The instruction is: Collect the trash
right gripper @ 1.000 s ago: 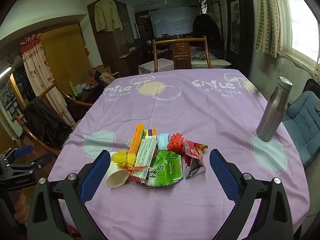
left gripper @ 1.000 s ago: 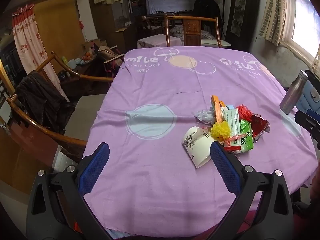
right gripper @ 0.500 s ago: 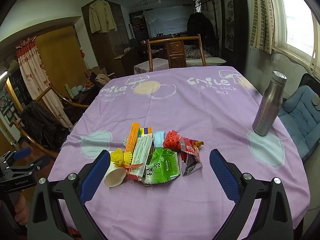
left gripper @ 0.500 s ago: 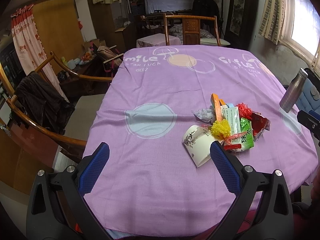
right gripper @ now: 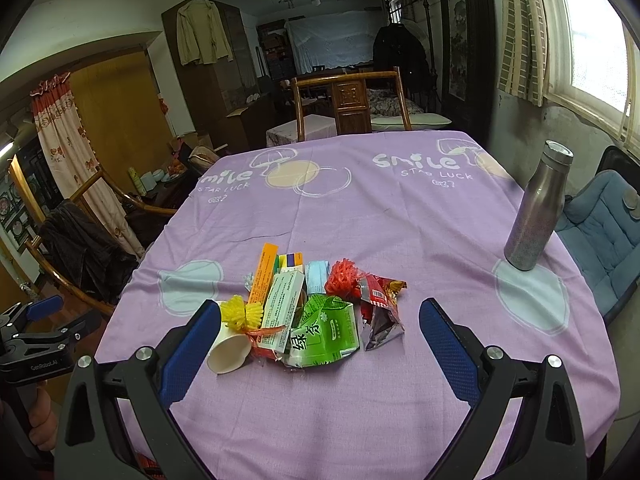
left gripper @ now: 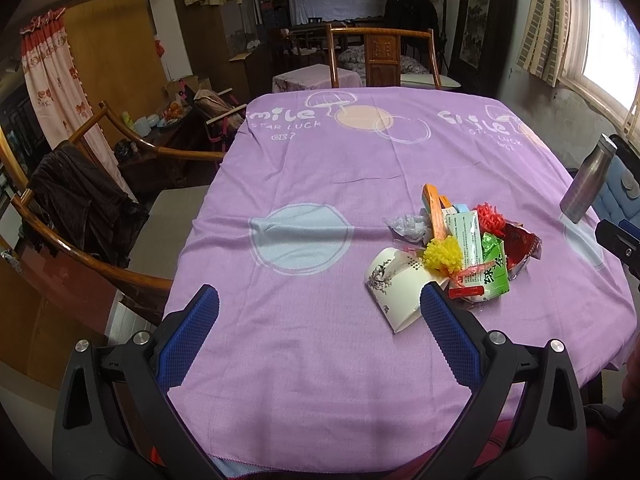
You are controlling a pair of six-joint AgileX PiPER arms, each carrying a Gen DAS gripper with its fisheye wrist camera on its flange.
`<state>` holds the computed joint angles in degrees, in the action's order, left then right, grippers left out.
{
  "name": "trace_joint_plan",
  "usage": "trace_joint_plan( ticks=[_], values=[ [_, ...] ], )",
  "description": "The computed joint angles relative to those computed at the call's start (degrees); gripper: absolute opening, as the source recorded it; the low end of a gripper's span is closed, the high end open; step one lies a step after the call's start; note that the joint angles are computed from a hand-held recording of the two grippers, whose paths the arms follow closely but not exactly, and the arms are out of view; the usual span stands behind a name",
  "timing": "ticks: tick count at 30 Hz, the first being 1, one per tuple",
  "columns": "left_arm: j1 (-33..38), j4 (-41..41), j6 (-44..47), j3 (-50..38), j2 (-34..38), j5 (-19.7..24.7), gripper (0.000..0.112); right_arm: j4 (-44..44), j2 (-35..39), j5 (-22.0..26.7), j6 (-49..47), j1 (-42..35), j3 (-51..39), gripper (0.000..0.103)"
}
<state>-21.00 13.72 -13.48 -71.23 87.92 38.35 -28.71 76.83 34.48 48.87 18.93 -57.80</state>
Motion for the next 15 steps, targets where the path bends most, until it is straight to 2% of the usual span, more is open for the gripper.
trace_joint_plan(
  ticks=[8,10,11,13,15],
  values=[
    [0.4,-1.1,1.9,-0.8,1.2,2.0,0.096,1.3,0.2,0.2,-0.9,-0.6,-0.4,0.097],
    [0.3,-1.0,2.4,-2.6,2.4,4.2,0.096,2.1,0.6,-0.6,-1.1,-1.1,-0.6,0.097],
    [0.3,-1.6,3.3,-4.1,3.1,6.6,0.096,2.3,0.7,-1.3,-0.9,-1.2,-0.5,0.097],
    [0.2,-1.1,2.9,-4.2,3.4,6.1,0.096,2.5,0.8,-2.4,-0.7,-1.6,-0.2,0.097],
    [0.1,-0.6,2.3,-3.7,3.4,4.7,0.096,4.0,1.6,0.0,-2.4,-1.6,-1.6,0.097]
  ],
)
